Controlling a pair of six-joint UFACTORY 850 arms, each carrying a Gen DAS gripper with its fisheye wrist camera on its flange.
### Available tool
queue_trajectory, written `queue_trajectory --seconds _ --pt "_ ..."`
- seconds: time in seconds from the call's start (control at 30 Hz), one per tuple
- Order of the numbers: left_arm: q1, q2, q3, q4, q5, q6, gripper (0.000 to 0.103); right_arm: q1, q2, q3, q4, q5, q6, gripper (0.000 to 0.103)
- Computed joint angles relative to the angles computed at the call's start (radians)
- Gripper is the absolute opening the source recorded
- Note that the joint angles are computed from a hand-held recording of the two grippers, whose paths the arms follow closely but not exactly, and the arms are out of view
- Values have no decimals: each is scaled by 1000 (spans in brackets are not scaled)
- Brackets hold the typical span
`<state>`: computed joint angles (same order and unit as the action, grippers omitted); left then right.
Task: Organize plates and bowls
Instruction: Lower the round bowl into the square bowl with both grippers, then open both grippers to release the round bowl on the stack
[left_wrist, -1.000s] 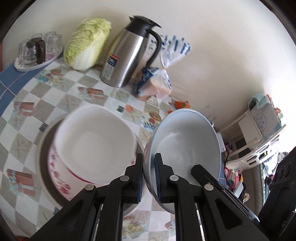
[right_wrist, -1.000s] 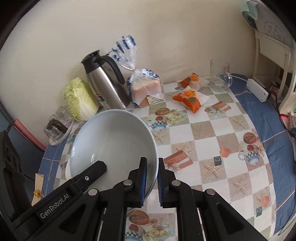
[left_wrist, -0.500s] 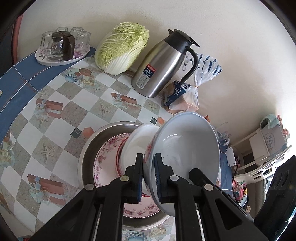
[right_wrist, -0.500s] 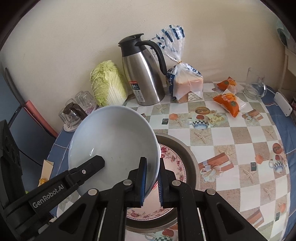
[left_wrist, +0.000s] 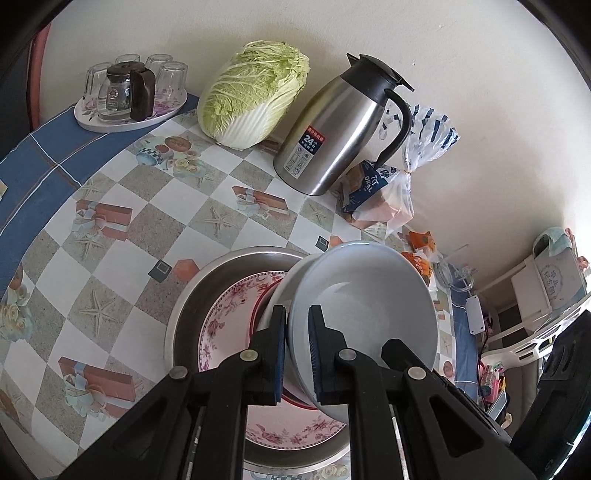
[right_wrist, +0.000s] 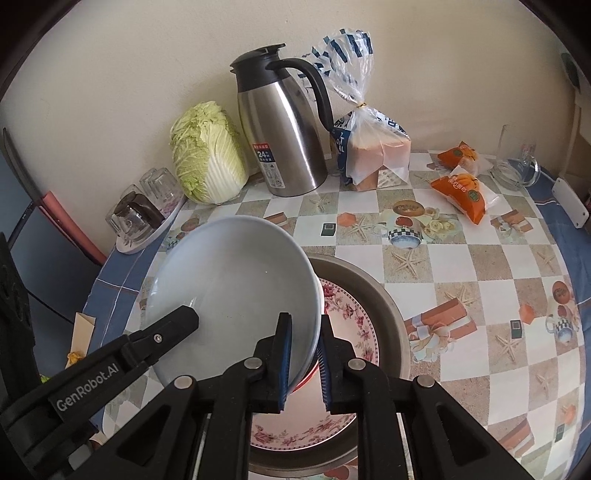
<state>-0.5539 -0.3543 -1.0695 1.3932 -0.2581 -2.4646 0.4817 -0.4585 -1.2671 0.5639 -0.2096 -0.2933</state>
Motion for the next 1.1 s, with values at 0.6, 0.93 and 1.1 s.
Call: queue_trajectory --seconds 0.6,0.93,1.1 --pt "-1 20 14 24 -30 -42 13 5 -1 11 128 52 -143 27" --pt "-13 54 19 -199 -91 152 66 -4 37 45 34 63 -62 75" --pt "-18 59 20 -316 -149 270 84 0 60 73 -105 75 57 89"
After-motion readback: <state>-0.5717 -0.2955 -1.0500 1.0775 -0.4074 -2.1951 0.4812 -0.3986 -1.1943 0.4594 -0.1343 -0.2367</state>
